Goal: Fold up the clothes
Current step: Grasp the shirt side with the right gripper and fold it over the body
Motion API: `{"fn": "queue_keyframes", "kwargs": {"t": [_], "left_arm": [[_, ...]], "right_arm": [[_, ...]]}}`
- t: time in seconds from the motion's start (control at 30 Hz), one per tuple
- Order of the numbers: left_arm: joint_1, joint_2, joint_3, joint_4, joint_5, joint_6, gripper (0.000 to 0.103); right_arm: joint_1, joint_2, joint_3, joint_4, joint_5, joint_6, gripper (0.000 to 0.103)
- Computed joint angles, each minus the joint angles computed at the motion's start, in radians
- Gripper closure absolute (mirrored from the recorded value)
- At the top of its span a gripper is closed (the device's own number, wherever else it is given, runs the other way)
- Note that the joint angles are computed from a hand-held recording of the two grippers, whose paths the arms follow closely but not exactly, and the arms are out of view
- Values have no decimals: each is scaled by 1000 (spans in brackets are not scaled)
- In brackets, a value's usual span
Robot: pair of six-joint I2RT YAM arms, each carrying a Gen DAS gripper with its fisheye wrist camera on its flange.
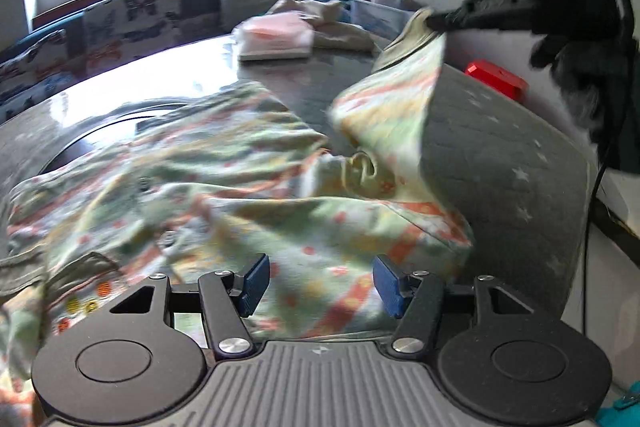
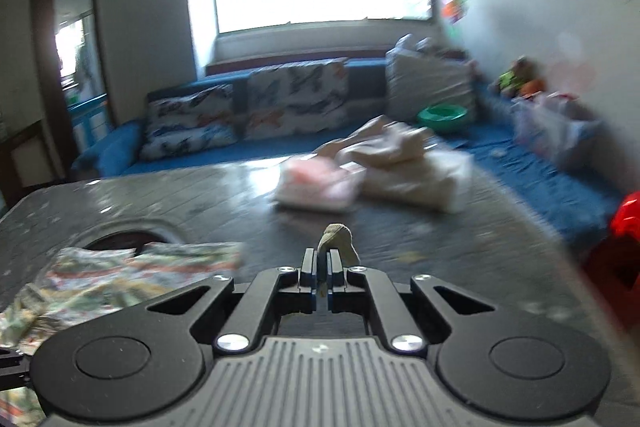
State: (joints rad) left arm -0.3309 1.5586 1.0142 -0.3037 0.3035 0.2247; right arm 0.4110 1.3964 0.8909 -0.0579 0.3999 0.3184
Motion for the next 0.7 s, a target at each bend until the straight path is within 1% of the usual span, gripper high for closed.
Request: {"fn": "queue_keyframes", "kwargs": {"t": [0.1, 0.23, 0.33, 0.4, 0.47, 0.53, 0.57, 0.63, 0.67, 0.7], "left_arm": [[-9, 10, 1, -9, -3, 19, 42], [-12, 14, -2, -19, -7, 45, 42], [-18, 18, 2, -25, -15, 61, 42], [-23, 20, 14, -39, -18, 67, 42], [-23, 13, 25, -55, -11, 74, 42], [-27, 5, 34, -62, -2, 78, 42], [-32, 4, 41, -63, 2, 79, 42], [-44, 12, 58, -63, 15, 77, 42], [-53, 23, 68, -61, 19, 72, 42], [-63, 34, 78, -59, 22, 68, 42]], "right_arm": [[-27, -106, -68, -30, 53, -13, 99], [-67, -219, -166, -99, 98, 18, 99], [-98, -202, -194, -158, 89, 54, 95], [-110, -165, -213, -173, 112, 70, 95], [-109, -151, -229, -160, 126, 83, 92], [-103, -149, -232, -134, 115, 74, 91], [-104, -148, -233, -114, 95, 59, 87], [-115, -132, -230, -73, 31, 30, 82], [-117, -112, -225, -54, -3, 25, 78], [-117, -92, -219, -40, -29, 21, 75]]}}
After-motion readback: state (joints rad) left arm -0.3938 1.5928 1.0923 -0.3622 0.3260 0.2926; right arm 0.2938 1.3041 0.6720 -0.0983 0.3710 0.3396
